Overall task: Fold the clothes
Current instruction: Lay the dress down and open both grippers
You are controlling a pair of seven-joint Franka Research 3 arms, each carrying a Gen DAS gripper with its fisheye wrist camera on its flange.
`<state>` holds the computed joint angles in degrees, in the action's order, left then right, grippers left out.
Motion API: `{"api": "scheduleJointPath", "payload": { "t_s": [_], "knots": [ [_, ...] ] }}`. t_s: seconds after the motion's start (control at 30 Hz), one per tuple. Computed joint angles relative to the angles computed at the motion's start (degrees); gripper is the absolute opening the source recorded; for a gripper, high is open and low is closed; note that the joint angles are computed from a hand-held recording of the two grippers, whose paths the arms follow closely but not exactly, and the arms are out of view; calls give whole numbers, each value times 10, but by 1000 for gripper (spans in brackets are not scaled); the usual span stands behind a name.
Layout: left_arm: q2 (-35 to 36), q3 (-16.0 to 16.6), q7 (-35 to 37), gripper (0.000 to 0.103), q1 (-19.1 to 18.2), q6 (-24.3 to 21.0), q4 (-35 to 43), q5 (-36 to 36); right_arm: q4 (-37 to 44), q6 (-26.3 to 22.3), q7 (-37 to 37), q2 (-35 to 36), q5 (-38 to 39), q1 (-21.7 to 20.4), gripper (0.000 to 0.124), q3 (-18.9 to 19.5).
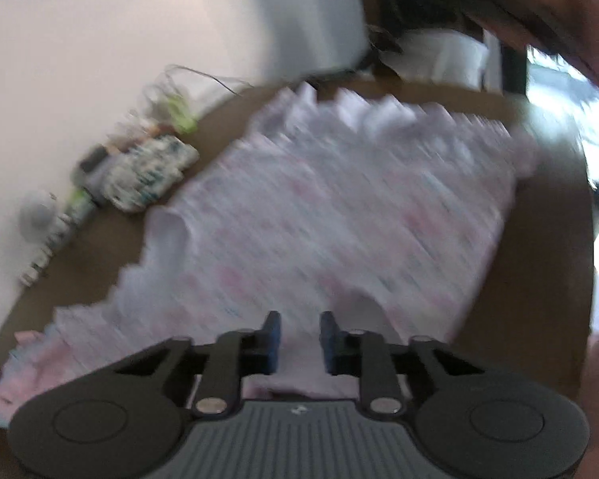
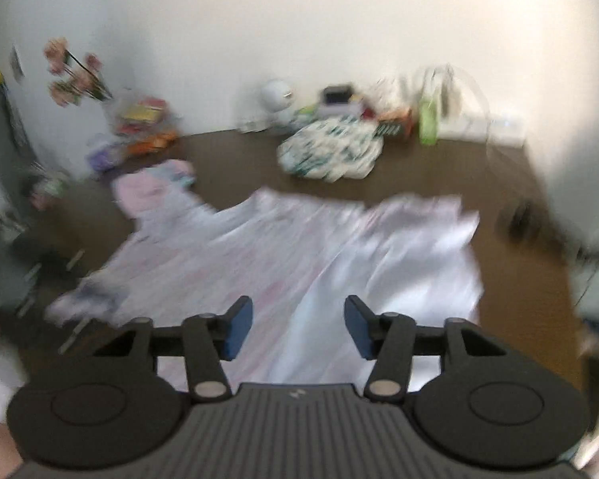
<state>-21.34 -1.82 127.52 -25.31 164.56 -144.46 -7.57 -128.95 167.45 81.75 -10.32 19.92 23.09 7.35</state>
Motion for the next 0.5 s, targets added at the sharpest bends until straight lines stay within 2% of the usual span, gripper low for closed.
{"api": "scheduleJointPath", "payload": {
  "t_s": [0.1, 0.17, 0.23, 0.3, 0.4, 0.5],
  "knots": [
    [1, 17, 24, 15, -22, 5, -15, -26, 126, -80, 125, 99, -193, -51, 35, 27],
    [5, 31, 44, 14, -37, 16, -22, -48, 210, -133, 182, 170, -285, -36, 35, 8],
    [16, 50, 75, 14, -58, 21, -14, -79, 274, -173, 199, 226, -337, -12, 35, -18],
    [24, 69, 120, 10, -80, 18, -6, -116, 329, -206, 214, 275, -392, 17, 34, -47],
    [23, 81, 183, 5, -92, -14, 6, -163, 372, -213, 204, 322, -404, 34, 34, -67],
    [20, 91, 236, 0, -94, -61, 19, -207, 386, -183, 225, 344, -390, 40, 33, -84]
  ]
}}
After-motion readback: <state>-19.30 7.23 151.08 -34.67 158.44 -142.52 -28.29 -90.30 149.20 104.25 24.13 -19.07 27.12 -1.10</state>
